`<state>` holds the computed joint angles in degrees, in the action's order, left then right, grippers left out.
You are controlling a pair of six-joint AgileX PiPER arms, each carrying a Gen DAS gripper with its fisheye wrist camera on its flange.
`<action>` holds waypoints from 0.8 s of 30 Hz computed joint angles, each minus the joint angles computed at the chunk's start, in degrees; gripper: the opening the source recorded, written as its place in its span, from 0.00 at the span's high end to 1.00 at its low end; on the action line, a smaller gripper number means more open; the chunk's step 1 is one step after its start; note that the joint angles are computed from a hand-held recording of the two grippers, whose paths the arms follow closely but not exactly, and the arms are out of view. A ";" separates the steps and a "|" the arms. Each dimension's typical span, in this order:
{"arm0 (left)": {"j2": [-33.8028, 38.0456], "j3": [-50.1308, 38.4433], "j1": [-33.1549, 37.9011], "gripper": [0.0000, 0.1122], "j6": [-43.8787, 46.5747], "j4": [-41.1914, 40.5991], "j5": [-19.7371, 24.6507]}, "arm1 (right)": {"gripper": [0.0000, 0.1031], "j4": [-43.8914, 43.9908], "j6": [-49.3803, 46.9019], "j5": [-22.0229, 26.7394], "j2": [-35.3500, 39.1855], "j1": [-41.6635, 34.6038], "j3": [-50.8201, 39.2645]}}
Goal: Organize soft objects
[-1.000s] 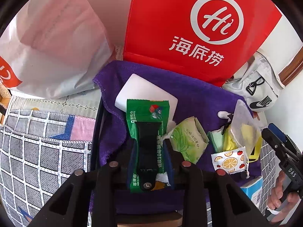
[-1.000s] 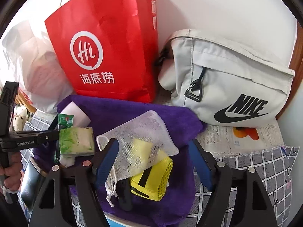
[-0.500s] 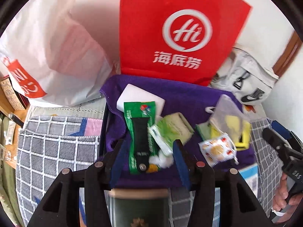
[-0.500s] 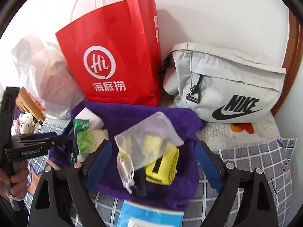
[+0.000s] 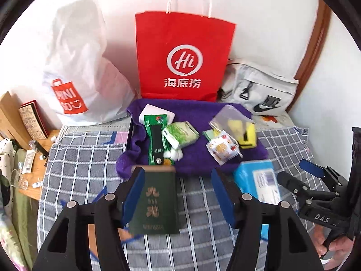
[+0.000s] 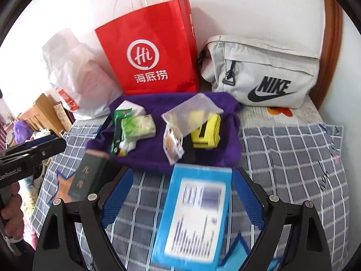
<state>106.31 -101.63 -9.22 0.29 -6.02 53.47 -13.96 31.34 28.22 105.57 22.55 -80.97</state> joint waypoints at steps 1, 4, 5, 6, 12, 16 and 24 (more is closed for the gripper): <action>-2.08 2.47 -0.31 0.47 -0.22 0.19 -0.84 | 0.09 -2.63 2.62 -0.45 -1.43 0.84 1.91; -7.88 9.59 -1.03 0.42 -1.09 0.62 -3.53 | 0.05 -9.40 10.24 -1.52 -6.37 3.45 8.25; -9.72 11.83 -1.26 0.42 -1.39 0.72 -4.34 | 0.04 -10.41 11.83 -1.74 -7.74 3.95 9.88; -11.79 14.41 -1.48 0.42 -1.43 0.62 -5.48 | 0.04 -12.31 14.39 -2.15 -9.83 4.96 12.37; -21.84 25.26 -4.37 0.30 -8.35 5.87 -8.53 | 0.00 -26.43 30.76 1.97 -18.06 11.49 20.57; -28.46 31.22 -7.44 0.16 -13.50 10.84 -9.17 | 0.00 -30.99 37.66 5.03 -23.57 15.98 25.12; -37.99 38.75 -14.24 0.15 -26.22 21.05 -6.26 | 0.00 -37.47 49.28 14.47 -31.74 27.11 32.09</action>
